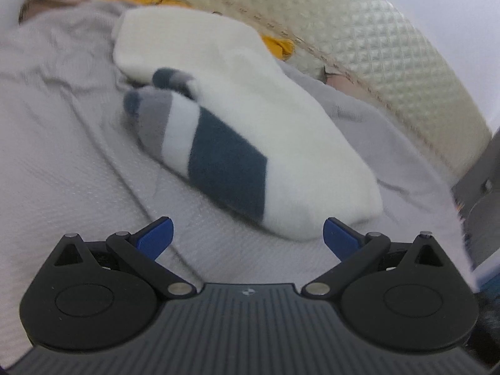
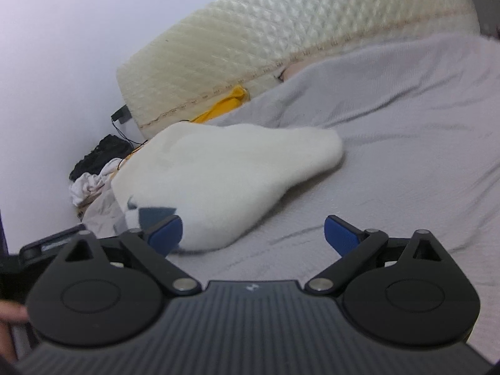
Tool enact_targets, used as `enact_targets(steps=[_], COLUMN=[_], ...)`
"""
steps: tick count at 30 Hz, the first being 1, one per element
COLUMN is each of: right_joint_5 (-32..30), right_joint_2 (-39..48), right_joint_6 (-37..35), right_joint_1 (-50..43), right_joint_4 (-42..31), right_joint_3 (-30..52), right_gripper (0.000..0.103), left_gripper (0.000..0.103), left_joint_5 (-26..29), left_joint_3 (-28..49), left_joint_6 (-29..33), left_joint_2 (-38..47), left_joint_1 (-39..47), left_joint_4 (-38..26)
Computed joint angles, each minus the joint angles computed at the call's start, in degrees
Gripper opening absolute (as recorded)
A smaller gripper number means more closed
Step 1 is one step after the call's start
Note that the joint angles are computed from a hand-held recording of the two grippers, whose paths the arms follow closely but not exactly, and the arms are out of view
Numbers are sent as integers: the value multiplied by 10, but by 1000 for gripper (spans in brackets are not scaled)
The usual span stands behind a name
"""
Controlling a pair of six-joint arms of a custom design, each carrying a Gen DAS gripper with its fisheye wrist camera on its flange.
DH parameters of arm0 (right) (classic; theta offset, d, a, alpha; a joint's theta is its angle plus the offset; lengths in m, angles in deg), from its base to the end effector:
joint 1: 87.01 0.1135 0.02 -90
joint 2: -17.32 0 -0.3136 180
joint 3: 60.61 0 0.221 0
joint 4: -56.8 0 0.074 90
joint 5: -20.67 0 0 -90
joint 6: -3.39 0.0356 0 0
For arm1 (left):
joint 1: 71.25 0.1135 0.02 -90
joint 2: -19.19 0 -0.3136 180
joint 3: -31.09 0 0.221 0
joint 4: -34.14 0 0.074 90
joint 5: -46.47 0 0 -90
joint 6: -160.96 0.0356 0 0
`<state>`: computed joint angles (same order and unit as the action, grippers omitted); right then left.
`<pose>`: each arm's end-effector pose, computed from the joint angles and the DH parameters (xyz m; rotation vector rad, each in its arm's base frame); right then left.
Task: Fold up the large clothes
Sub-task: 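Grasp the striped sleeve cuff with the left gripper while the right gripper grasps the sweater body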
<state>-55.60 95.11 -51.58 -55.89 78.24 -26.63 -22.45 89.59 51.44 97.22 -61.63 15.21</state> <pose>0.1872 0.1031 0.2257 0.2271 1.9735 0.5240 0.2459 0.0287 0.2797 -0.3667 2.2064 -0.5057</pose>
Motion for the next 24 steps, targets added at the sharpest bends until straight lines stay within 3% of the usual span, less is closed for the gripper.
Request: enact_targets(steps=[2,4,9,16,19,22,23,24], right_joint_5=[-40,-72,-156,-189,-190,-208,-212,-215], right_joint_2=[52,108,246,384,420,446,451,456], right_joint_6=[11,21,74,112,114,118,117,119], right_joint_1=[-31,-56,-122,-193,-211,-227,-232,-236], right_joint_4=[33,57,152,213,227,206,201,198], right_joint_3=[9,26,72,175,218,273,286,297], right_gripper=[83,77,73,72,72,70,55,44], left_gripper=[102,101,96,94,81,61,47,41], left_joint_5=[30,45,53,64,75,76,77,77], left_joint_3=[6,12,34,54,78,99,97,97], left_joint_6=[-18,-36,-63,-105,-121,-125,-132,-131], left_joint_2=[34,72,177,261,287,305,302,297], left_joint_1=[18,28,40,24,19,16,13,12], left_joint_4=[25,51,126,229,241,239,245,248])
